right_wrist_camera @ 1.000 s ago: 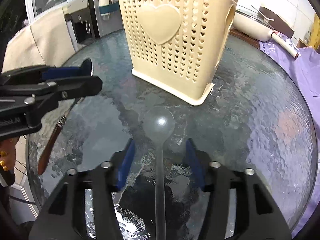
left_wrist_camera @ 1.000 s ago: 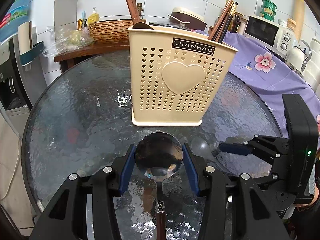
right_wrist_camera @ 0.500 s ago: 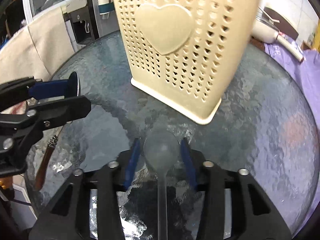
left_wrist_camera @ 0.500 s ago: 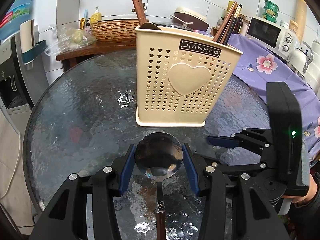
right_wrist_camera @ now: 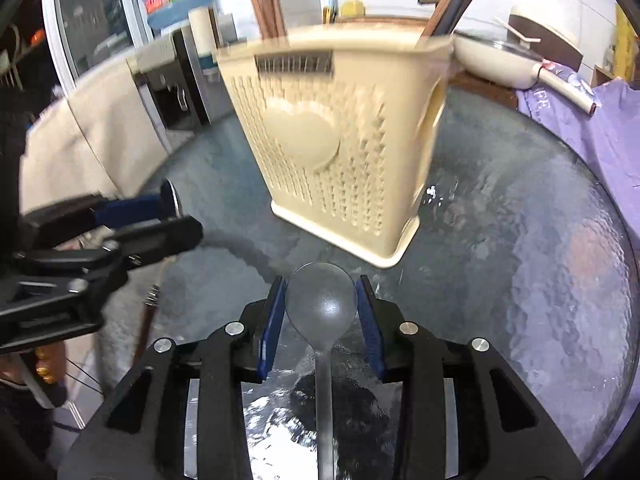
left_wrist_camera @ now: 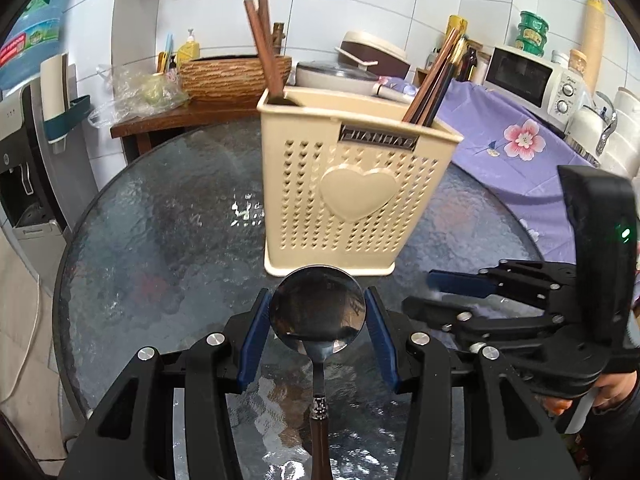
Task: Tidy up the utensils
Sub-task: 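Lift both spoons and carry them above the cream holder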
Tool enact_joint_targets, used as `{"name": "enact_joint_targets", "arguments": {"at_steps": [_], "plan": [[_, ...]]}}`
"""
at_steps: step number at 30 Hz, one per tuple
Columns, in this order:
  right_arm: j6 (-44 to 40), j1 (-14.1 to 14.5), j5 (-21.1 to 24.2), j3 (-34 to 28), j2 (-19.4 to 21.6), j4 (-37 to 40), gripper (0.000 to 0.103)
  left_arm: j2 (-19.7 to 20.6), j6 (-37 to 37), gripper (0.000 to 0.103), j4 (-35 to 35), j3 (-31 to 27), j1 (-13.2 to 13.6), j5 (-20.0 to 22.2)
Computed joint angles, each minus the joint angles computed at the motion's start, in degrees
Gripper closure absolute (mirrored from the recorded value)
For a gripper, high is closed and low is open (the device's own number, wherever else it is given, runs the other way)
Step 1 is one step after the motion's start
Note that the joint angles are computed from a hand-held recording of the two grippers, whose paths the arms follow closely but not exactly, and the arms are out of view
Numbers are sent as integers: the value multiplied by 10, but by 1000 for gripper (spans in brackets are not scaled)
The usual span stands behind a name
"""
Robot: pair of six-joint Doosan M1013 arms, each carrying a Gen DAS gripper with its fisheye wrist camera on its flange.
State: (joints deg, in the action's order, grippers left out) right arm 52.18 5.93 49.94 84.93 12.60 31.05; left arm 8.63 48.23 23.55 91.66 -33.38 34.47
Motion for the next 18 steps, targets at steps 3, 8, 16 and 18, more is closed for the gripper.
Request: {"name": "enact_joint_targets", "arguments": {"at_steps": [3,8,16,18], "plan": [[-6,-10,3,0,-12,23,66,-5,-4,57,11,-2,-5,-5],[-12,-21,2,3,-27,43,66,-10,-9,57,26,-3,-13,-12],[-19,-30,10,5,-42,47,66,-18,-21,57,43,-3,-21,-21],[-18,-33,13,6,-45,53,66,-20,-25,57,46,-3,-21,-23]]}}
